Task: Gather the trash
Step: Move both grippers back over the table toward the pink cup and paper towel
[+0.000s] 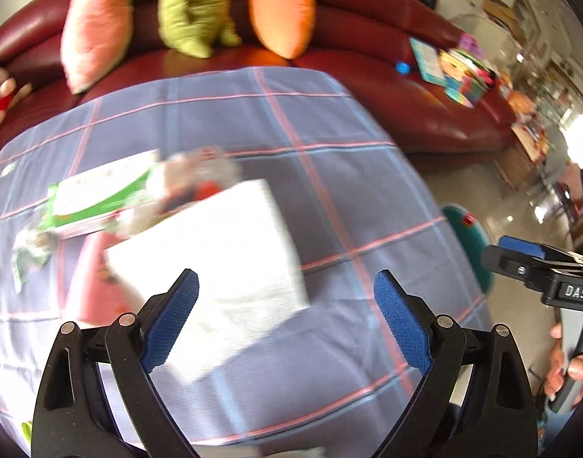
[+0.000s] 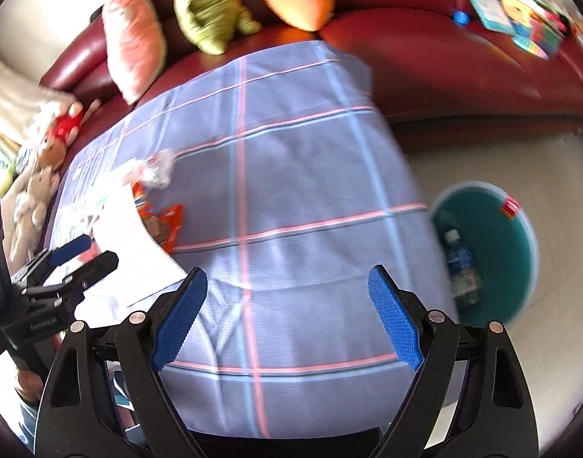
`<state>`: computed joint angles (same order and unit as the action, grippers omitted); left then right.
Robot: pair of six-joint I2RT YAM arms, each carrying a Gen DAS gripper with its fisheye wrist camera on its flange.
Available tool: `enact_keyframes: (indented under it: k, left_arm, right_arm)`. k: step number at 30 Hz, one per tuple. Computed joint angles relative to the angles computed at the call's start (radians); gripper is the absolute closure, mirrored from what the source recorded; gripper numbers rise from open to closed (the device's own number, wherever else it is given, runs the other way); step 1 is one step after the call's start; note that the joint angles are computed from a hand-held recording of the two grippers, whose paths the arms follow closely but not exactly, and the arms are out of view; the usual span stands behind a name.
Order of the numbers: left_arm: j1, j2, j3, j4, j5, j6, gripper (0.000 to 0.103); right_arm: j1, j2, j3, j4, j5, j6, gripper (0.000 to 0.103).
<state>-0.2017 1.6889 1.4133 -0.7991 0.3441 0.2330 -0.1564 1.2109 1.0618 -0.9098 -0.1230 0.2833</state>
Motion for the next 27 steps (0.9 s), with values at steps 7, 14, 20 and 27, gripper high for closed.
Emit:
enact_keyframes:
  k: [7, 14, 20, 27]
  left_arm:
    - [0.248, 0.054, 0.025, -0.035, 0.063, 0.082, 0.01]
    - [0.381, 0.06, -0.011, -0.037, 0.091, 0.132, 0.01]
    - [0.434, 0.067, -0.036, -0.023, 0.096, 0.141, 0.01]
    - [0.393, 0.2, 0.117, -0.055, 0.076, 0.135, 0.01]
  right_arm:
    - [0.28, 0.124, 0.058, 0.009, 0.046, 0.099, 0.021]
    - [0.519, 0.237, 0.072, 0.03, 0.04, 0.16, 0.021]
    - [0.592, 0.307, 0.129, 0.02, 0.091, 0.156, 0.021]
    - [0.504, 0.414, 0.267, 0.004, 0.138, 0.131, 0.021]
